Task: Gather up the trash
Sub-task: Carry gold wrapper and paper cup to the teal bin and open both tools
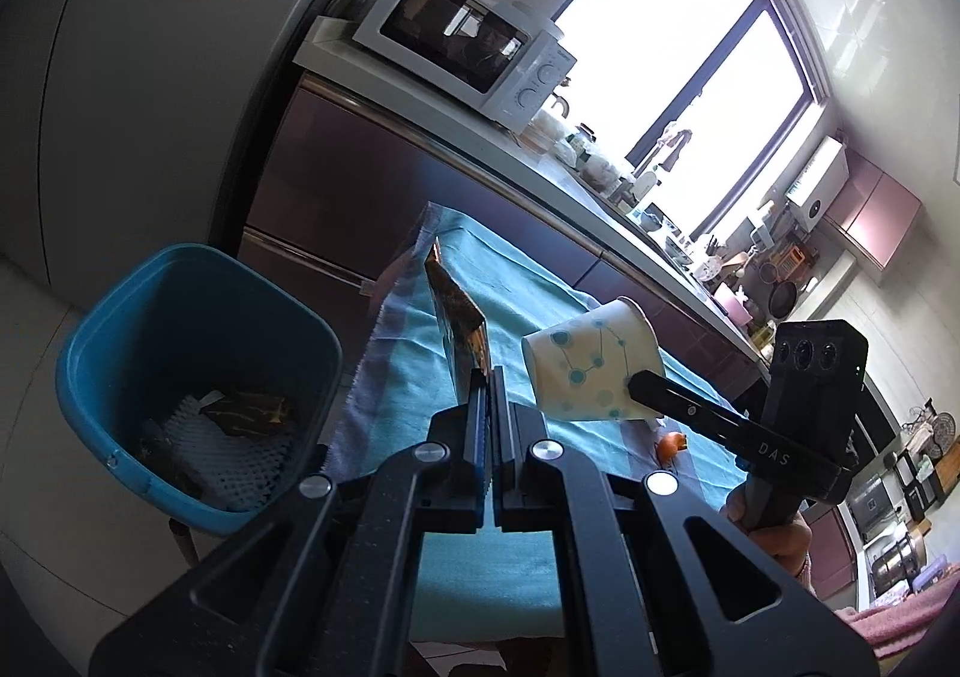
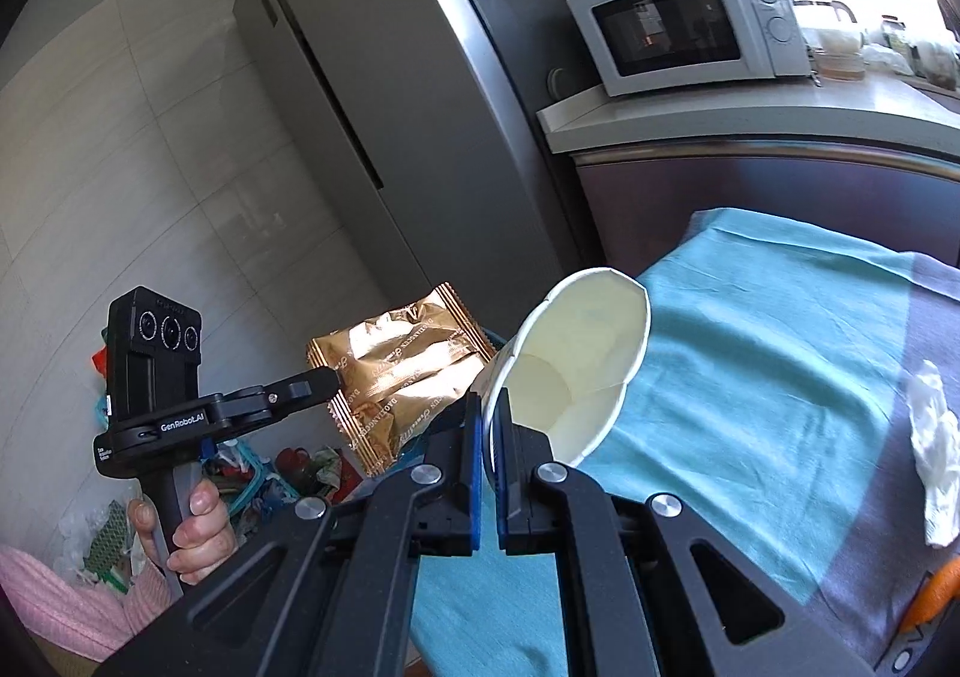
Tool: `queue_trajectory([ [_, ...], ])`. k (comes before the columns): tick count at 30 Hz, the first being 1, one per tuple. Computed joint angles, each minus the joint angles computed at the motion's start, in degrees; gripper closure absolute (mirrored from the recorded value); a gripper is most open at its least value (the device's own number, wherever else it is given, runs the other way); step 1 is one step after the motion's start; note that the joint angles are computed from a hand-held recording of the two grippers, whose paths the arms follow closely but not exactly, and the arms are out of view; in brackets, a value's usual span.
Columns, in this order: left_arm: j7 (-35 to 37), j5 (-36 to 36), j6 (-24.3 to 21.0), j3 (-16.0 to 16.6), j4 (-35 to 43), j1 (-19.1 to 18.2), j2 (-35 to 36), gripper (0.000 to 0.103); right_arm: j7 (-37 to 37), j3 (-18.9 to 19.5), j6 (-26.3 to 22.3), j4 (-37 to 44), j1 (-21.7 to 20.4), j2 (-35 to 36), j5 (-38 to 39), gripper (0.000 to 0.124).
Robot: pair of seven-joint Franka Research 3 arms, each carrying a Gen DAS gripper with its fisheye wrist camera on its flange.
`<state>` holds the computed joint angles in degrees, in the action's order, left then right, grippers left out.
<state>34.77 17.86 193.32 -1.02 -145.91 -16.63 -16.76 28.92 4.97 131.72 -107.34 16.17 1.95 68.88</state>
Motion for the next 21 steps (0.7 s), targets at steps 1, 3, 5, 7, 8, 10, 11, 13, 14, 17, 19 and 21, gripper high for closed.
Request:
queue_trajectory([
  [1,0.0,-0.4,0.0,-0.8,-0.6,1.1,-0.5,0.101,0.2,0.2,-0.1,0.6,0.2,0.5,-0.3,0.121],
  [3,0.1,-1.3,-0.4,-2.8,-1.3,3.5,-1.3,0.101,0.4,0.6,-0.5,1.7,0.5,1.2,-0.8,0.121],
  [5,0.2,-2.0,-0.7,-4.0,-2.0,5.3,-2.0,0.101,0.7,1.0,-0.7,2.7,0.8,2.0,-1.5,0.121],
  [7,0.4,-2.6,-0.8,-4.6,-2.6,6.4,-2.4,0.101,0.8,1.4,-0.9,3.5,1.0,2.6,-2.0,0.121],
  [8,0.5,-2.8,-1.0,-4.8,-2.8,6.8,-2.6,0.101,0.9,1.6,-0.9,3.9,1.2,2.9,-2.4,0.121],
  [10,0.6,-3.5,-1.1,-6.0,-3.5,8.5,-3.2,0.101,0.9,1.9,-1.1,4.7,1.4,3.4,-2.8,0.121],
  [11,0.6,-3.9,-1.2,-6.4,-3.8,9.1,-3.3,0.101,1.0,2.1,-1.1,5.1,1.5,3.7,-3.1,0.121],
  [13,0.6,-4.3,-1.2,-6.5,-4.3,9.7,-3.5,0.101,1.2,2.4,-1.3,5.8,1.7,4.2,-3.6,0.121],
  [14,0.7,-4.6,-1.3,-7.0,-4.6,10.4,-3.6,0.101,1.3,2.5,-1.3,6.2,1.8,4.5,-3.9,0.121],
  [17,0.8,-5.0,-1.6,-7.0,-5.0,11.2,-3.7,0.101,2.1,3.0,-1.7,7.3,2.1,5.3,-4.7,0.121],
  [19,0.9,-5.2,-1.8,-7.2,-5.2,11.8,-3.6,0.101,2.5,3.3,-1.8,8.1,2.3,6.0,-5.3,0.121],
  [21,0.9,-5.4,-1.8,-6.9,-5.4,12.0,-3.5,0.101,3.2,3.6,-2.0,8.8,2.5,6.6,-5.9,0.121],
])
